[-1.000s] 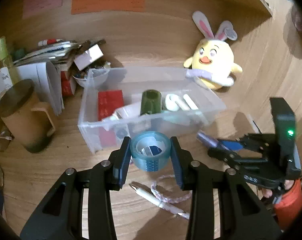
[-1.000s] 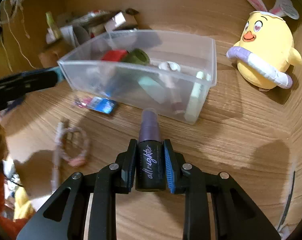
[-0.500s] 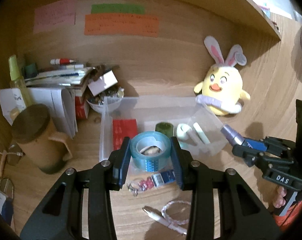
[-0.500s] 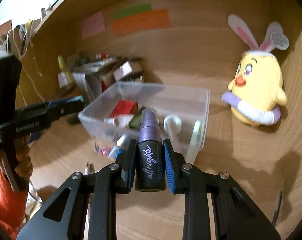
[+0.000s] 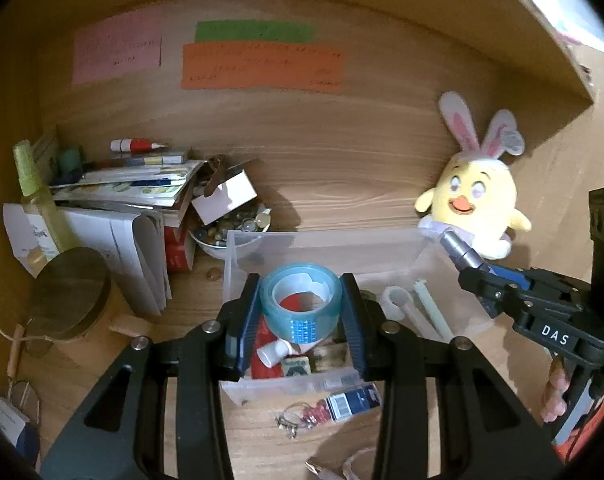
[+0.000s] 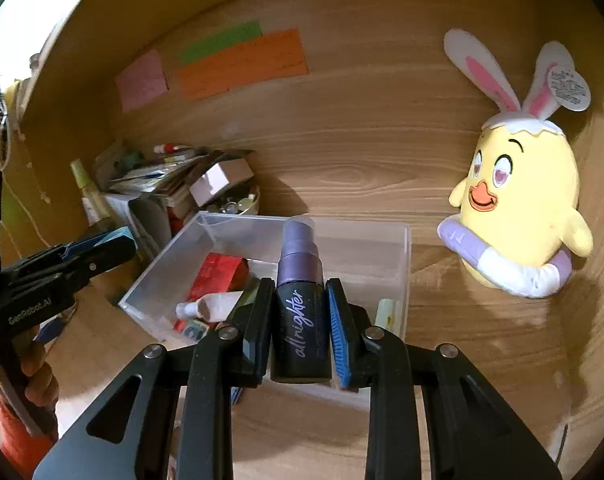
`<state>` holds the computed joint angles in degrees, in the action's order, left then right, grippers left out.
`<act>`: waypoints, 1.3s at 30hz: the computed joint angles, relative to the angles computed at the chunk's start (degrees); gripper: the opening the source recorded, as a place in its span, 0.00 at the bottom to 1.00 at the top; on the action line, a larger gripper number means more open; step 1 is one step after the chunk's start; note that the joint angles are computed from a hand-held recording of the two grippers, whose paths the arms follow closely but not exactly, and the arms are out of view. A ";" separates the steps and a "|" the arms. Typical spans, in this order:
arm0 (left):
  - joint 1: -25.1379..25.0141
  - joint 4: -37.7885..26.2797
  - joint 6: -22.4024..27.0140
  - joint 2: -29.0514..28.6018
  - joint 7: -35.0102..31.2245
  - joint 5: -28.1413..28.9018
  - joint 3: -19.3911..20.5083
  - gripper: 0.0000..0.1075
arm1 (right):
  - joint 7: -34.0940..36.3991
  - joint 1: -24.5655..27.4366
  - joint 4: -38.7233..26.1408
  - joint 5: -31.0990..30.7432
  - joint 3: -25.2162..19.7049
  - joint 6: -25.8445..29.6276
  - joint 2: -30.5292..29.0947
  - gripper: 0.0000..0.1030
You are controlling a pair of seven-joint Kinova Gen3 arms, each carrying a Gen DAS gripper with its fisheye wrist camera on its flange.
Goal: Organize objects
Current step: 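Carry the tape roll and black spray bottle into the clear box and release both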
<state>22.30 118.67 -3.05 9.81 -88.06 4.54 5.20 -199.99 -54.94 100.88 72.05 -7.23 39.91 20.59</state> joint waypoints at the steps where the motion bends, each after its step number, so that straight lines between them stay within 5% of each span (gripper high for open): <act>1: -0.17 -0.79 0.66 0.69 0.06 -0.03 0.09 0.35 | 0.82 0.43 -0.53 -0.64 -0.07 -0.28 0.38 0.23; 12: 3.25 -7.31 6.47 8.44 2.35 -2.99 -3.56 0.35 | 12.49 1.27 -6.18 -10.65 3.29 -4.35 5.99 0.23; 27: 0.91 -9.03 8.93 11.44 2.59 -4.95 -0.11 0.35 | 21.34 -2.24 -9.68 -19.13 9.21 -4.60 9.28 0.23; 32: 5.55 -8.79 9.25 10.76 4.14 -6.33 -4.17 0.36 | 23.07 -1.74 -9.65 -21.49 9.19 -5.38 8.75 0.36; 35: 4.86 -8.15 9.30 9.80 4.28 -6.60 -3.13 0.45 | 22.33 -2.92 -9.34 -21.18 9.95 -4.81 8.23 0.41; 36: 5.47 -7.69 9.07 9.27 4.70 -6.70 -3.67 0.55 | 21.48 -3.57 -9.02 -20.47 10.33 -4.55 7.95 0.44; 39: 10.27 -5.96 7.17 7.86 6.59 -7.77 -8.60 0.67 | 18.08 -4.98 -7.59 -17.84 10.80 -4.02 6.79 0.49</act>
<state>32.57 112.71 4.12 17.67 -81.47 -3.23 -3.39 -181.91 -59.92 93.29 54.21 3.57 35.89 27.38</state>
